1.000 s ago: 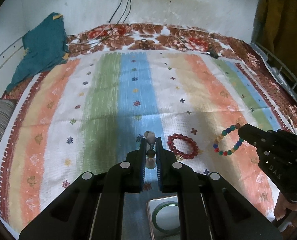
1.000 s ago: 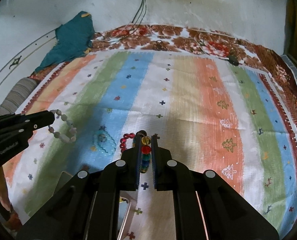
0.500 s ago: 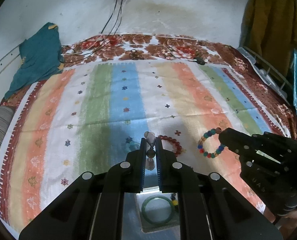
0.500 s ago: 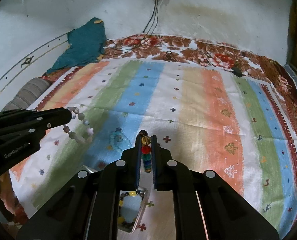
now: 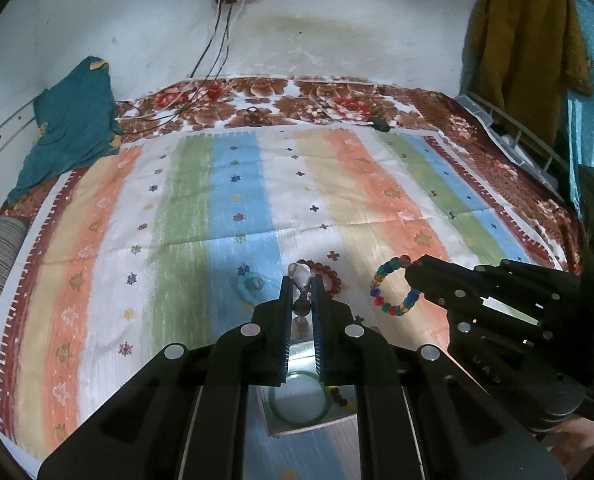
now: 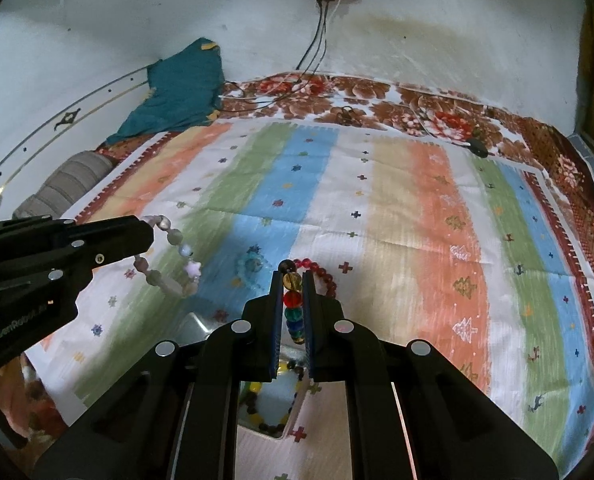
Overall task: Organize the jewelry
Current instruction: 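Lift both bracelets and carry them toward the silver tin, then lower both tools over the tin and open both to release the bracelets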
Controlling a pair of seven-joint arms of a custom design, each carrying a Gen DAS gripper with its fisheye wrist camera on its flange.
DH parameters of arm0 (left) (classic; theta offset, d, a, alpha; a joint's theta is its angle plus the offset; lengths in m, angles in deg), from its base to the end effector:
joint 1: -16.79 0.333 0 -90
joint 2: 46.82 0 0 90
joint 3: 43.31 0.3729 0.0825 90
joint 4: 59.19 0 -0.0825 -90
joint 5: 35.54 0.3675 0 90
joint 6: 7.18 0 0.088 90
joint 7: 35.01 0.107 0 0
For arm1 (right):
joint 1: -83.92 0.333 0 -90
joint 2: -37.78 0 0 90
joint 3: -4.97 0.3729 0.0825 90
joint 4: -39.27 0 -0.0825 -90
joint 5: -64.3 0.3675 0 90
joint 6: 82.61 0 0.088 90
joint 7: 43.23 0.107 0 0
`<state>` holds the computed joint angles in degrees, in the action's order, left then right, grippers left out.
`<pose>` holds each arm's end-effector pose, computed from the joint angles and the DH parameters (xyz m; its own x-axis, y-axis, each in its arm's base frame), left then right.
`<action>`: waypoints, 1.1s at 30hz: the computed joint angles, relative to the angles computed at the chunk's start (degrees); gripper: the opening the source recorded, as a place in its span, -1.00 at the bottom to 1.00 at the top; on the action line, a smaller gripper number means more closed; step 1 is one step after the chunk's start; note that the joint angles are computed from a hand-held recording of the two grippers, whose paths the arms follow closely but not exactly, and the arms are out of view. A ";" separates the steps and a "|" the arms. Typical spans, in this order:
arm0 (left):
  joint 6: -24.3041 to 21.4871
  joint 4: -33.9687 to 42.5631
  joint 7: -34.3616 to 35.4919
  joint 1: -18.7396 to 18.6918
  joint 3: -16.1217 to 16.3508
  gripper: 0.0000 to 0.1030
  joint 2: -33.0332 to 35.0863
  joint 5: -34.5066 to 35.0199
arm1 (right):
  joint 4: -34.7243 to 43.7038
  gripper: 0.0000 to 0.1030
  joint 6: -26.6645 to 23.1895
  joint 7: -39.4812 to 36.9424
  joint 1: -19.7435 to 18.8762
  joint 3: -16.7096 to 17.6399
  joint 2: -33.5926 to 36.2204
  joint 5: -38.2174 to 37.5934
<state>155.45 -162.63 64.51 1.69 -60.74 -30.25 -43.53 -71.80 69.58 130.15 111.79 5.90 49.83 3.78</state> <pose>0.5903 -0.3370 0.5421 -0.5692 -0.8169 0.0927 -0.6288 0.3599 -0.6893 0.5430 0.3254 0.4862 -0.1037 -0.9942 -0.0277 -0.6714 0.0905 -0.7355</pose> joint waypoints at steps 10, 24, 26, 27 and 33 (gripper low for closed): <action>1.27 -4.26 1.53 0.92 -0.70 -0.83 -2.68 -2.39 | -1.52 -0.80 0.02 0.41 0.88 1.08 -0.89 -0.01; -0.10 -5.98 -1.51 -0.38 1.36 -0.46 -4.17 -1.46 | -2.59 -0.26 -2.91 -0.30 1.66 1.55 -1.36 2.81; -0.18 -5.92 -2.65 -0.32 1.68 -0.38 -4.12 -0.78 | -3.12 -0.23 -2.59 0.59 1.25 1.50 -1.74 2.95; -0.30 -5.77 -3.13 -0.25 1.79 -0.34 -4.00 -0.55 | -3.29 -0.23 -2.40 0.68 1.00 1.53 -1.82 3.26; -0.96 -5.11 -5.05 0.13 1.93 -0.12 -3.48 0.67 | -3.55 -0.20 -2.11 -1.03 -0.16 1.65 -1.76 6.24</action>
